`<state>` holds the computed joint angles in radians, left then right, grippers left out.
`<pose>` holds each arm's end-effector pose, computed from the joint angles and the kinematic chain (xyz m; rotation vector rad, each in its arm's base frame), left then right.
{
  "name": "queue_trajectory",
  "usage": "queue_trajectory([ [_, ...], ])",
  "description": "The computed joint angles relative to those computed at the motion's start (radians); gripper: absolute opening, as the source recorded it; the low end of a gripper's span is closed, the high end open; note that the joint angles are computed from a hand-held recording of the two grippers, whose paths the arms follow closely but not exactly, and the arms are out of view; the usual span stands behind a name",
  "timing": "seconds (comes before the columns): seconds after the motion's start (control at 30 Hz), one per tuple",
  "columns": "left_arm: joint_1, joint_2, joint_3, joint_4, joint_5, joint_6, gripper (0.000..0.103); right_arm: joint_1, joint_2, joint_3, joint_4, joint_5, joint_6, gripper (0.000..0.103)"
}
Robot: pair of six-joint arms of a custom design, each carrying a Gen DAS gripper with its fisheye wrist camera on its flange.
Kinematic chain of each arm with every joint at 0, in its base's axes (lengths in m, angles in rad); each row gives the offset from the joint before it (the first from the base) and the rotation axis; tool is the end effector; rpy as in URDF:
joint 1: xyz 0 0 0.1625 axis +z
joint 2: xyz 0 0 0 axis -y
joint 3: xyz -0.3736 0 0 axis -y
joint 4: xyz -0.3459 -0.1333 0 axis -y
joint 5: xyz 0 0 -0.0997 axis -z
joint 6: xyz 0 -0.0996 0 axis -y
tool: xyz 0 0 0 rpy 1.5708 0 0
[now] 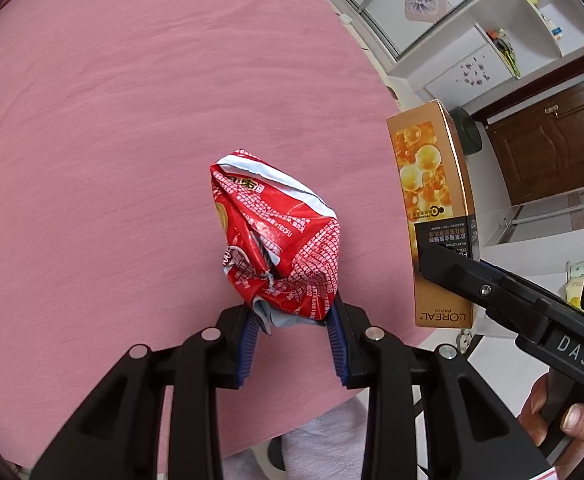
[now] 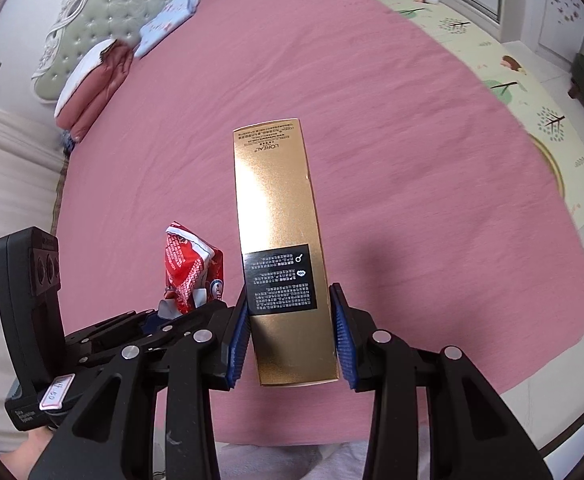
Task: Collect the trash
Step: 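Carry the red snack bag and gold L'Oreal box over the yellow bin, then open both tools to drop the snack bag and gold box into the bin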
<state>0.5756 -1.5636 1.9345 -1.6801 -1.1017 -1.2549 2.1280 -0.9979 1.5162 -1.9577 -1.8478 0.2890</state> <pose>-0.2371 -0.3665 0.2991 -0.2631 2.6642 -0.4251 0.4016 -0.4441 0.1970 0.4049 -2.8067 -0.0078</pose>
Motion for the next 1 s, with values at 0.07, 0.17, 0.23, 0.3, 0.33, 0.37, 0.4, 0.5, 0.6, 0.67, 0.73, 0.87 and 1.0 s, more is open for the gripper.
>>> queue_trajectory([
  [0.07, 0.014, 0.090, -0.040, -0.047, -0.005, 0.025, 0.032, -0.037, -0.026, -0.006, 0.025, -0.004, -0.024, 0.037],
  [0.17, 0.031, 0.202, -0.096, -0.109, -0.011, 0.042, 0.032, -0.098, -0.048, -0.044, 0.076, -0.009, -0.066, 0.037],
  [0.23, 0.046, 0.287, -0.155, -0.131, -0.015, 0.067, 0.032, -0.133, -0.063, -0.066, 0.112, -0.016, -0.097, 0.037],
  [0.3, 0.059, 0.369, -0.220, -0.139, -0.019, 0.095, 0.032, -0.169, -0.071, -0.093, 0.136, -0.026, -0.119, 0.037],
  [0.33, 0.067, 0.414, -0.258, -0.145, -0.023, 0.109, 0.032, -0.186, -0.075, -0.104, 0.147, -0.027, -0.127, 0.037],
  [0.37, 0.076, 0.452, -0.292, -0.149, -0.029, 0.122, 0.032, -0.206, -0.078, -0.118, 0.156, -0.026, -0.133, 0.037],
  [0.4, 0.083, 0.483, -0.323, -0.150, -0.032, 0.131, 0.032, -0.225, -0.083, -0.131, 0.167, -0.028, -0.145, 0.037],
  [0.5, 0.107, 0.602, -0.442, -0.149, -0.051, 0.179, 0.032, -0.270, -0.078, -0.182, 0.193, -0.040, -0.168, 0.037],
  [0.6, 0.128, 0.715, -0.563, -0.147, -0.071, 0.229, 0.032, -0.319, -0.069, -0.236, 0.211, -0.052, -0.184, 0.037],
  [0.67, 0.141, 0.790, -0.650, -0.147, -0.084, 0.272, 0.032, -0.352, -0.060, -0.271, 0.225, -0.056, -0.183, 0.037],
  [0.73, 0.152, 0.857, -0.724, -0.152, -0.094, 0.321, 0.032, -0.384, -0.049, -0.305, 0.232, -0.064, -0.186, 0.037],
  [0.87, 0.184, 0.994, -0.910, -0.095, -0.120, 0.391, 0.032, -0.447, -0.018, -0.383, 0.238, -0.074, -0.176, 0.037],
  [1.0, 0.213, 1.144, -1.134, -0.029, -0.151, 0.465, 0.032, -0.495, 0.027, -0.486, 0.263, -0.092, -0.186, 0.037],
])
